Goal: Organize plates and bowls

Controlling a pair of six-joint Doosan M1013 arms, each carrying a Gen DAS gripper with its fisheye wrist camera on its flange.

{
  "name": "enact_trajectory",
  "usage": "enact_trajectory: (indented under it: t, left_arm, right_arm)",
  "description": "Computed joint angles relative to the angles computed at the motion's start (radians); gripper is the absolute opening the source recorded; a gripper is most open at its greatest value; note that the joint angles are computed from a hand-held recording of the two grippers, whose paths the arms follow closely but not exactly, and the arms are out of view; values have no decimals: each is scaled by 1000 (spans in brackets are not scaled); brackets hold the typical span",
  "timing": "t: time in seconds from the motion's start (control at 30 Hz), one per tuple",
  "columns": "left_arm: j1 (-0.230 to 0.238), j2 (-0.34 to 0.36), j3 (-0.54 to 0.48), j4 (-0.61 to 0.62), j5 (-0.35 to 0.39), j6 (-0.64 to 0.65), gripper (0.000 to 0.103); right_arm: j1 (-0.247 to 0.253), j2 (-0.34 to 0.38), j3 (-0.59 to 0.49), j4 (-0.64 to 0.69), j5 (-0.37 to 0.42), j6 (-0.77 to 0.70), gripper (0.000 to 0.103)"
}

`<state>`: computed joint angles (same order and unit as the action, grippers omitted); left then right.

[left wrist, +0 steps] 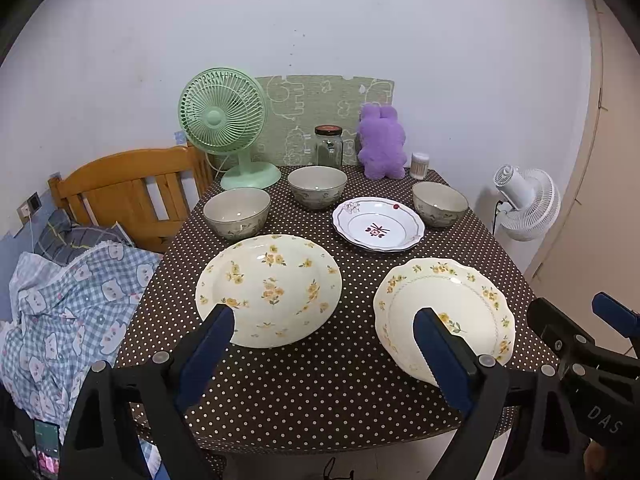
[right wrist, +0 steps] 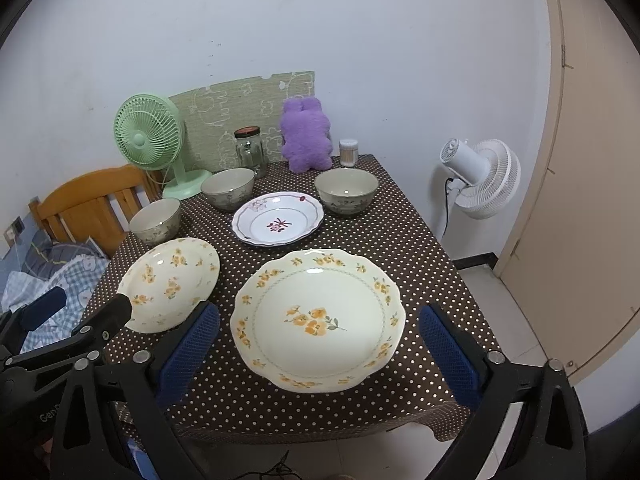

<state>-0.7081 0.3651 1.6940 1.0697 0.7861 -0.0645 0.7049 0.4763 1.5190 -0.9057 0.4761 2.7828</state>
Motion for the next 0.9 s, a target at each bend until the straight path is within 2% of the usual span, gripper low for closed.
enact_trajectory:
  t: [0.53, 0.9]
  left_arm:
    - [17, -3, 2, -2, -30, 15, 90]
    - [27, 13, -12, -39, -80, 90, 85]
  right_arm:
    - [3, 12, -20, 16, 12, -13, 100]
    - [1, 31, -49, 29, 85, 29, 100]
